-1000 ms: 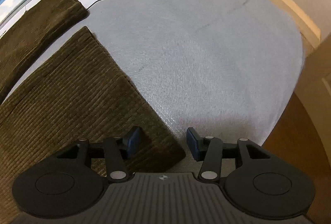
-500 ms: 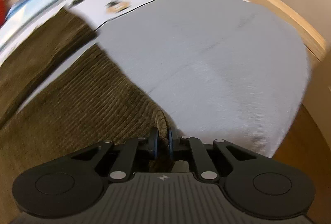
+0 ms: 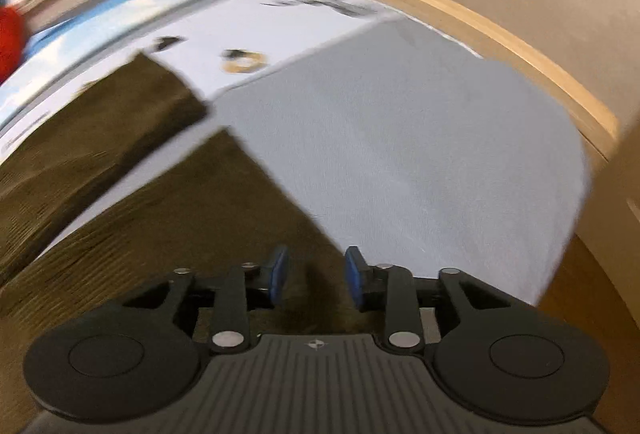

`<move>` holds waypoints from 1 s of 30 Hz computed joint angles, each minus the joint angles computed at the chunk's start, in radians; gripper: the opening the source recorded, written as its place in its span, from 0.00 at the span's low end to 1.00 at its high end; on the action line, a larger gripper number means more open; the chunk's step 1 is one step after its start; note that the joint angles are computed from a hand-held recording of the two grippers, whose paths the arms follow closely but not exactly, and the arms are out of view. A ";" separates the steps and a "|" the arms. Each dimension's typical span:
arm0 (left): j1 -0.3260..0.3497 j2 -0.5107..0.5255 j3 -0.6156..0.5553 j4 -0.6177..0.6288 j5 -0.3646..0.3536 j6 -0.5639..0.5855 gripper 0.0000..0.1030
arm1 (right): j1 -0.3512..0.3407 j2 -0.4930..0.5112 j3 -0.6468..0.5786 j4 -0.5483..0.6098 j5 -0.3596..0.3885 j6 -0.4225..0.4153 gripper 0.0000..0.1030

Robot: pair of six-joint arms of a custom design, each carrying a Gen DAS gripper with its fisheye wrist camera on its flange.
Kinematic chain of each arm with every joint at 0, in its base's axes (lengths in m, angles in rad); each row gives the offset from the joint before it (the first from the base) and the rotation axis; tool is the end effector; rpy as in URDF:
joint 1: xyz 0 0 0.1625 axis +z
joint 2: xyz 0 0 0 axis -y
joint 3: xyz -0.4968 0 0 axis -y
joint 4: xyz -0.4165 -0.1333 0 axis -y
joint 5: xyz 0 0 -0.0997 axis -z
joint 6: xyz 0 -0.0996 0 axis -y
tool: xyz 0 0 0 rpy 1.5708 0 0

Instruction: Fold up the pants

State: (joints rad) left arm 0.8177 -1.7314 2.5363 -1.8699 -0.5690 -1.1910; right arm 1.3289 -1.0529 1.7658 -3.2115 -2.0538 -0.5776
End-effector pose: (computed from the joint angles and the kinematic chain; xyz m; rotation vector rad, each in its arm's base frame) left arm -0.0265 -0.3459 0.2575 -0.1666 2.1206 -0.6457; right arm -0.0811 -0.6921 0.3486 0.1015 -2.2433 0.8041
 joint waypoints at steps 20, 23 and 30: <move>0.045 0.122 -0.083 0.048 0.088 -0.073 0.67 | 0.097 0.037 0.067 -0.098 0.148 -0.198 0.44; 0.050 0.130 -0.089 0.038 0.105 -0.089 0.67 | 0.123 0.049 0.071 -0.097 0.172 -0.210 0.44; 0.059 0.128 -0.095 -0.034 0.153 -0.123 0.52 | 0.190 0.093 0.059 -0.073 0.210 -0.170 0.44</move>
State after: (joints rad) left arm 0.8769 -1.6038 2.4414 -1.9037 -0.4164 -1.3144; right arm 1.5190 -0.9597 1.8252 -3.2846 -1.8437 -0.7475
